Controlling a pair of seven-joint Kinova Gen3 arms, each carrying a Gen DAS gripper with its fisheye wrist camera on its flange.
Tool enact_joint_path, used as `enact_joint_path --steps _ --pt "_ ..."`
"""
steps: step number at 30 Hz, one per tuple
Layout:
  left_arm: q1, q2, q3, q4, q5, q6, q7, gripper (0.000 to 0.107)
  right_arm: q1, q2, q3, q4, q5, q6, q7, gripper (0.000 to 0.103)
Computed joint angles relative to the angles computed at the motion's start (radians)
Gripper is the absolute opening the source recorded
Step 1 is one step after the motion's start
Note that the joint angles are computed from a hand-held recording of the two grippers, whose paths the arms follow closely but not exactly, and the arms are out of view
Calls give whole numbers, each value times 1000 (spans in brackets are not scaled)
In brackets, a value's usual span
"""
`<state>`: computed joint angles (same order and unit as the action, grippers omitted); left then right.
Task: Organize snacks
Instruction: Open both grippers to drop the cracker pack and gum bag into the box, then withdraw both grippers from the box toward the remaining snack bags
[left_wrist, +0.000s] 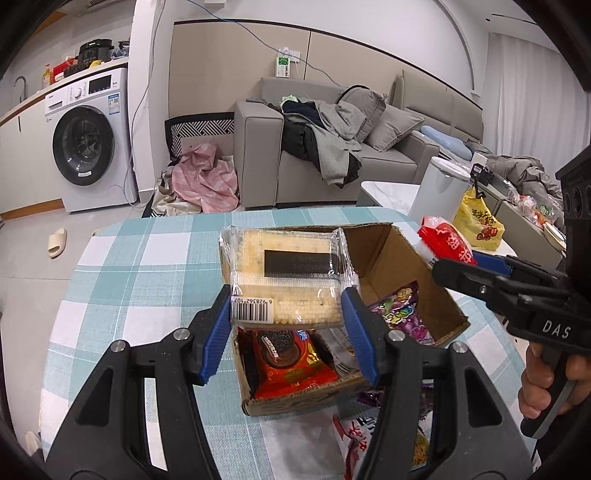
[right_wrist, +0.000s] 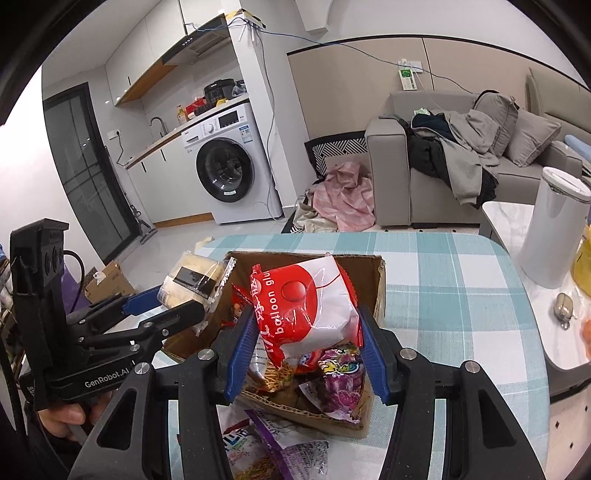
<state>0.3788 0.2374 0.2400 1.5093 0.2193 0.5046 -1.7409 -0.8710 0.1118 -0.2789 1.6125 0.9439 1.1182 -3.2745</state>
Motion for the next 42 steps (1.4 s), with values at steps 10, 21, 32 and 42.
enact_joint_path --steps 10,21,32,42 --pt "31 69 -9 -50 -40 7 27 55 32 9 17 23 -35 -53 3 54" --pt "65 130 -16 -96 -87 20 53 56 37 55 55 -8 -61 -80 34 55" --pt "59 94 -13 -73 -89 30 62 70 -18 44 43 -9 -8 22 21 79" --pt "57 -7 -19 7 -83 15 79 101 -37 -2 -7 25 -3 101 -34 101"
